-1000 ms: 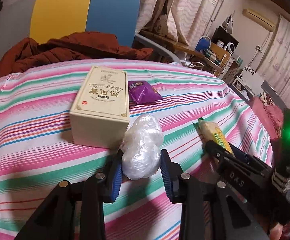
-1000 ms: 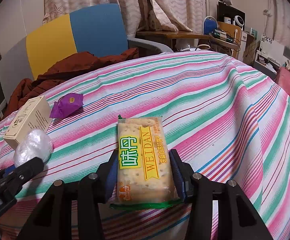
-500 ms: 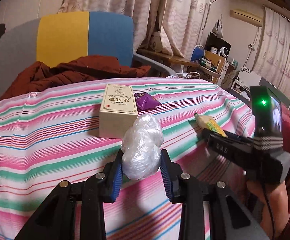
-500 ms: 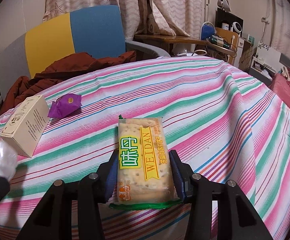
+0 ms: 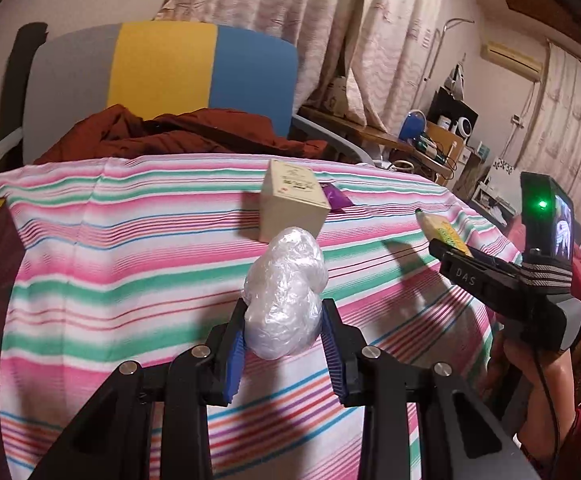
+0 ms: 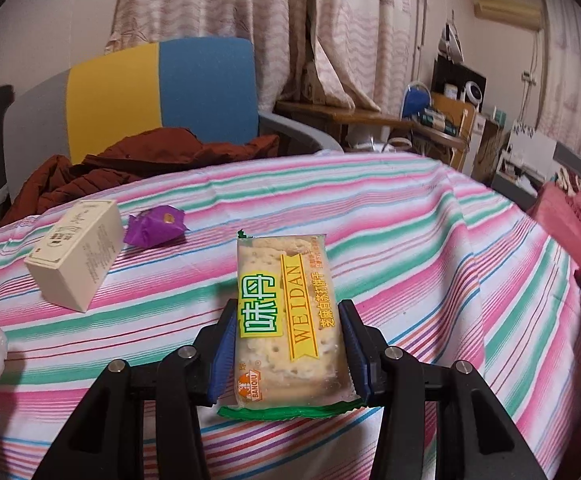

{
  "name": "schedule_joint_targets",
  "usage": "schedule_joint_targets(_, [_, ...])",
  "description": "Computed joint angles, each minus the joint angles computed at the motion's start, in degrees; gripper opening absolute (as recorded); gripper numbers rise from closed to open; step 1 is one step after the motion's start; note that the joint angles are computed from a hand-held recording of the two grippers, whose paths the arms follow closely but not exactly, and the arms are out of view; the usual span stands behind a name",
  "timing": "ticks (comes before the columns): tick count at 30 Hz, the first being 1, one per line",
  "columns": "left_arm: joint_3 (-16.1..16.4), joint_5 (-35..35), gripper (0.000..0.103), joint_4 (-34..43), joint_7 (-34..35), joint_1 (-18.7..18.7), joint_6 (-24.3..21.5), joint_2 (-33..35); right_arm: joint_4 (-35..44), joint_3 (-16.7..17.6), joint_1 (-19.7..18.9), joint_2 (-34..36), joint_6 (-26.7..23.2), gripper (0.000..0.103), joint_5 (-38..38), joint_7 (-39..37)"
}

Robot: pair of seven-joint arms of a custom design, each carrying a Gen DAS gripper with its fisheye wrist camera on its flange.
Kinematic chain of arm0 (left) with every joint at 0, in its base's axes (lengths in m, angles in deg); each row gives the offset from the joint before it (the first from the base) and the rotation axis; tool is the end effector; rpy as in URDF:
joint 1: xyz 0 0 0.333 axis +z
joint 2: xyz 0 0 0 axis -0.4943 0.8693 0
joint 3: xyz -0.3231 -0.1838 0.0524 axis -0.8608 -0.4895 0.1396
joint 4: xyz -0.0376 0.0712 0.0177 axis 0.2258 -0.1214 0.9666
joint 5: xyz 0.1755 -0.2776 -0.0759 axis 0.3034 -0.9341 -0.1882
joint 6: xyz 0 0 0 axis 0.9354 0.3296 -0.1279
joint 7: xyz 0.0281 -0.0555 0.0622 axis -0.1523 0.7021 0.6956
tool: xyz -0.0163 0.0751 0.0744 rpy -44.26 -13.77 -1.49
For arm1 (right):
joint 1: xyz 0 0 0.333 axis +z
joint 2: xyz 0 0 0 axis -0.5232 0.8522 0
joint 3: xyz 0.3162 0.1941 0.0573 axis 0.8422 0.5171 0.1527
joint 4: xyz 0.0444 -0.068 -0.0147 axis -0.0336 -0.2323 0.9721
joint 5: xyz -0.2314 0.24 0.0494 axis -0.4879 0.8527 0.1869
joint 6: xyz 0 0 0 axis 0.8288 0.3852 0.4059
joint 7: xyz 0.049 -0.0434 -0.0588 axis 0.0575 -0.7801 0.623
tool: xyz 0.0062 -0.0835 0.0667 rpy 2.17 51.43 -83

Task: Organize objects
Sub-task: 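Carry the bubble-wrapped item and WEIDAN packet with both tools over the gold tin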

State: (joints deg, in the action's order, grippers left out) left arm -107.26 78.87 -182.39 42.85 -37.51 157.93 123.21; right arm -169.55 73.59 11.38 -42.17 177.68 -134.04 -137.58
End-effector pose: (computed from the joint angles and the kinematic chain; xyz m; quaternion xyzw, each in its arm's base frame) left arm 0.6211 -0.3367 0.3819 -0.4725 0.7565 -0.4380 0.1121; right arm 0.5878 0.4211 0.3862 -0.4484 0.7714 -0.4076 0.1945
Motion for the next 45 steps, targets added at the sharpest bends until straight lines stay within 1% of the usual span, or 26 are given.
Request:
schedule_joint_targets(4, [-2.94, 0.40, 0.034, -2.42, -0.78, 3.45, 1.43, -0.16, 0.56, -0.32, 1.47, 0.12, -0.94, 0.049, -1.86, -0.24])
schedule_joint_targets(8, [-4.86, 1.36, 0.034, -3.73, -2.51, 5.85, 2.12, -0.08, -0.87, -0.07, 2.01, -0.85, -0.14, 0.049, -3.24, 1.69])
schedule_joint_targets(13, [-7.31, 3.69, 0.034, -5.48, -3.87, 8.81, 2.70, 0.16, -4.13, 1.29, 1.66, -3.27, 3.59, 0.049, -3.98, 5.14])
schedule_joint_targets(16, [-9.40, 5.60, 0.034, -7.17, -4.55, 11.12, 3.73, 0.29, -6.20, 2.37, 1.52, -4.75, 6.72, 0.049, -3.92, 8.09])
schedule_joint_targets(21, [-10.21, 7.79, 0.034, -9.04, -6.67, 12.79, 4.33, -0.18, -6.70, 3.40, 2.11, -4.88, 10.50, 0.049, -3.79, 11.16])
schedule_joint_targets(25, [-12.22, 9.64, 0.034, -11.60, -9.06, 15.77, 5.56, -0.40, -4.82, 3.71, 3.23, -3.57, 12.43, 0.049, -3.05, 10.75])
schedule_joint_targets(27, [-11.37, 10.54, 0.034, -13.93, -9.96, 15.86, 7.01, -1.98, -3.60, 3.63, 3.95, -2.85, 12.99, 0.049, -2.51, 9.91])
schedule_joint_targets(28, [-12.63, 12.16, 0.034, -15.92, -10.40, 17.54, 8.69, -2.51, -3.05, 3.55, 4.23, -2.54, 13.44, 0.049, -2.24, 9.45])
schedule_joint_targets(31, [-17.16, 17.61, 0.034, -19.86, -12.96, 23.33, 10.86, -2.82, -1.43, 3.20, 5.00, -1.62, 14.91, 0.049, -1.46, 8.37])
schedule_joint_targets(33, [-18.99, 20.75, 0.034, -22.65, -14.63, 26.42, 12.53, -3.86, 0.04, 3.03, 5.45, -0.74, 15.81, 0.049, -0.61, 7.11])
schedule_joint_targets(34, [-19.29, 21.89, 0.034, -23.38, -15.45, 27.25, 12.98, -4.31, 0.79, 2.89, 5.65, -0.31, 16.16, 0.049, -0.10, 6.37])
schedule_joint_targets(36, [-20.87, 24.95, 0.034, -25.91, -17.45, 30.47, 14.54, -5.43, 2.81, 2.72, 6.13, 0.87, 16.84, 0.049, 1.12, 4.58])
schedule_joint_targets(41, [-21.15, 29.76, 0.034, -30.35, -22.48, 34.82, 17.86, -9.05, 7.99, 1.89, 7.66, 3.59, 19.06, 0.049, 4.01, -0.49])
schedule_joint_targets(44, [-21.17, 32.57, 0.034, -32.60, -26.37, 38.11, 19.42, -11.14, 12.49, 1.20, 8.67, 5.94, 20.03, 0.049, 6.09, -3.84])
schedule_joint_targets(45, [-20.87, 33.34, 0.034, -32.99, -27.44, 38.60, 19.85, -11.67, 14.16, 1.05, 8.87, 6.83, 20.42, 0.049, 7.02, -5.02])
